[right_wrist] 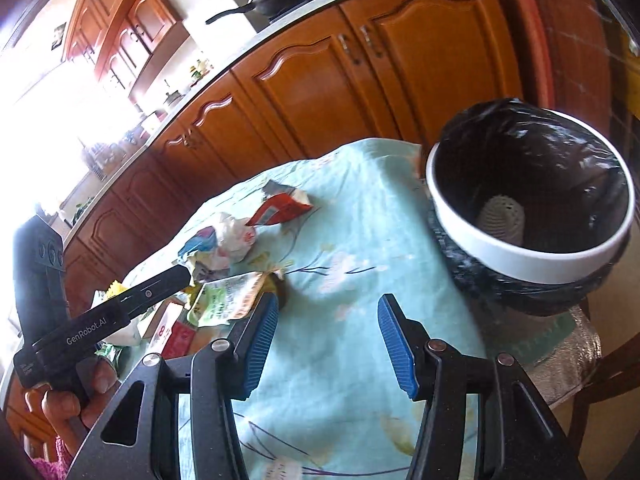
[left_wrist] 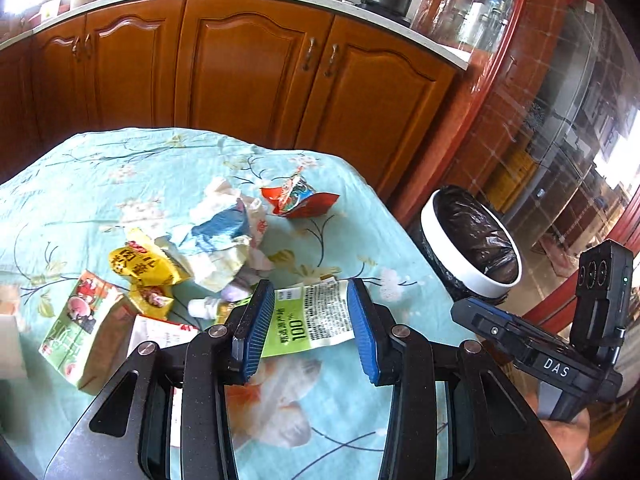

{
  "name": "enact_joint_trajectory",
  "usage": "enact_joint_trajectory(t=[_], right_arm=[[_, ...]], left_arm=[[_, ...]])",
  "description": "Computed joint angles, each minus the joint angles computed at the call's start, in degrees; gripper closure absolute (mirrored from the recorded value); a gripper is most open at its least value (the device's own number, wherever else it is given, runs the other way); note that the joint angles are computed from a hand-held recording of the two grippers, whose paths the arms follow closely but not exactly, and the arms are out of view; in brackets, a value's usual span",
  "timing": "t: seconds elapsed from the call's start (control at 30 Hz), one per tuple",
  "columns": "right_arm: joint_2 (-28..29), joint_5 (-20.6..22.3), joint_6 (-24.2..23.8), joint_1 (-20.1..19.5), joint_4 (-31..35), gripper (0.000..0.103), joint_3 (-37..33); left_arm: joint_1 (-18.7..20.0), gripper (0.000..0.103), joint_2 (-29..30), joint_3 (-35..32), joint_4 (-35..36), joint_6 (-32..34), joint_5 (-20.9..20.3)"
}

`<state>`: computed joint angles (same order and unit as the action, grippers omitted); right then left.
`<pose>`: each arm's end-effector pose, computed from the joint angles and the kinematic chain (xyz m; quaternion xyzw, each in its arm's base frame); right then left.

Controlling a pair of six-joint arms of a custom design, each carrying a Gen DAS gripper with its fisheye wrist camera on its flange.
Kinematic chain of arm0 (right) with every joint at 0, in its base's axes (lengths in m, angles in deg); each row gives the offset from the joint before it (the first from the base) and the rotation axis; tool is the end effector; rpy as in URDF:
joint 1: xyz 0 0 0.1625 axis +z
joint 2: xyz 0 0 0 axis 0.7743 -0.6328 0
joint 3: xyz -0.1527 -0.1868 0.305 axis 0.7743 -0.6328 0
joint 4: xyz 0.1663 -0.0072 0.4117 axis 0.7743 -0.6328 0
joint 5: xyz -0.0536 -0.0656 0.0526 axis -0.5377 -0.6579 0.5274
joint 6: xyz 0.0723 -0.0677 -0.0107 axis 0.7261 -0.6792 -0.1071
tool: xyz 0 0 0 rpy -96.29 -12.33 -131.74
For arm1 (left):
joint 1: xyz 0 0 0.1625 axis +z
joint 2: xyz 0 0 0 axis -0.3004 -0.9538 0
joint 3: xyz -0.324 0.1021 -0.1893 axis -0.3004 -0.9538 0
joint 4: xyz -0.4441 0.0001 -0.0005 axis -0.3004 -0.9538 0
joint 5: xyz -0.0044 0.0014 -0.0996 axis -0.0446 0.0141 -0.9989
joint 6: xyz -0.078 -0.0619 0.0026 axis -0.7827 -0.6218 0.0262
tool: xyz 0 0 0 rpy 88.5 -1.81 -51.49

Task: Collect trash
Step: 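Move both open tools back over the table wrappers, then grasp the blue crumpled wrapper with the left tool while the right tool grasps the foil wrapper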

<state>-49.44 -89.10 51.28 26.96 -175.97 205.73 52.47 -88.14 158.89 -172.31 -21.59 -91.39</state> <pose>0.0510 -0.3402 0.2237 0.0293 -0.8991 0.4042 0.1653 -0.2669 -0.4152 0.0390 0.2727 0.9130 -0.2612 0.1547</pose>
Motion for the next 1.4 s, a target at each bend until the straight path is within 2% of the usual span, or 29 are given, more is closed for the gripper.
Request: enact_joint_trajectory(t=[0.17, 0.43, 0.5, 0.57, 0.8, 1.2, 1.3, 1.4], right_arm=[[6.2, -2.1, 0.9, 3.3, -2.7, 0.049, -2.2], [12.9, -4.3, 1.3, 7.0, -4.1, 0.049, -7.0], [14.0, -4.5, 1.1, 7.8, -3.9, 0.049, -8.4], [15.1, -4.7, 0.7, 8.4, -3.9, 0.049, -9.7], [19.6, -5.9, -0.3, 9.7, -3.7, 0.049, -14.9], [30.3, -9.8, -2.1, 11.1, 0.0, 0.051, -26.4], [33.3, -12.2, -3.7, 11.8, 0.5, 0.056, -29.1], [35.0, -14.7, -5.5, 12.1, 2.1, 0.07, -30.8]], left_arm=[[1.3, 0.066, -2.8, 1.5, 0.1, 0.0, 1.2], [3.2, 0.066, -3.8, -0.1, 2.1, 2.3, 2.4], [3.7, 0.06, -3.5, -0.9, 2.8, 3.1, 2.5], [4.2, 0.058, -2.9, -1.8, 3.5, 3.6, 2.6], [6.2, 0.058, -0.4, -5.6, 7.0, 6.1, 2.6], [9.3, 0.058, 1.9, -9.8, 11.5, 8.0, -0.3], [9.4, 0.06, 2.4, -9.8, 11.4, 9.2, -0.4], [9.4, 0.061, 2.6, -9.6, 11.0, 10.4, -0.3]])
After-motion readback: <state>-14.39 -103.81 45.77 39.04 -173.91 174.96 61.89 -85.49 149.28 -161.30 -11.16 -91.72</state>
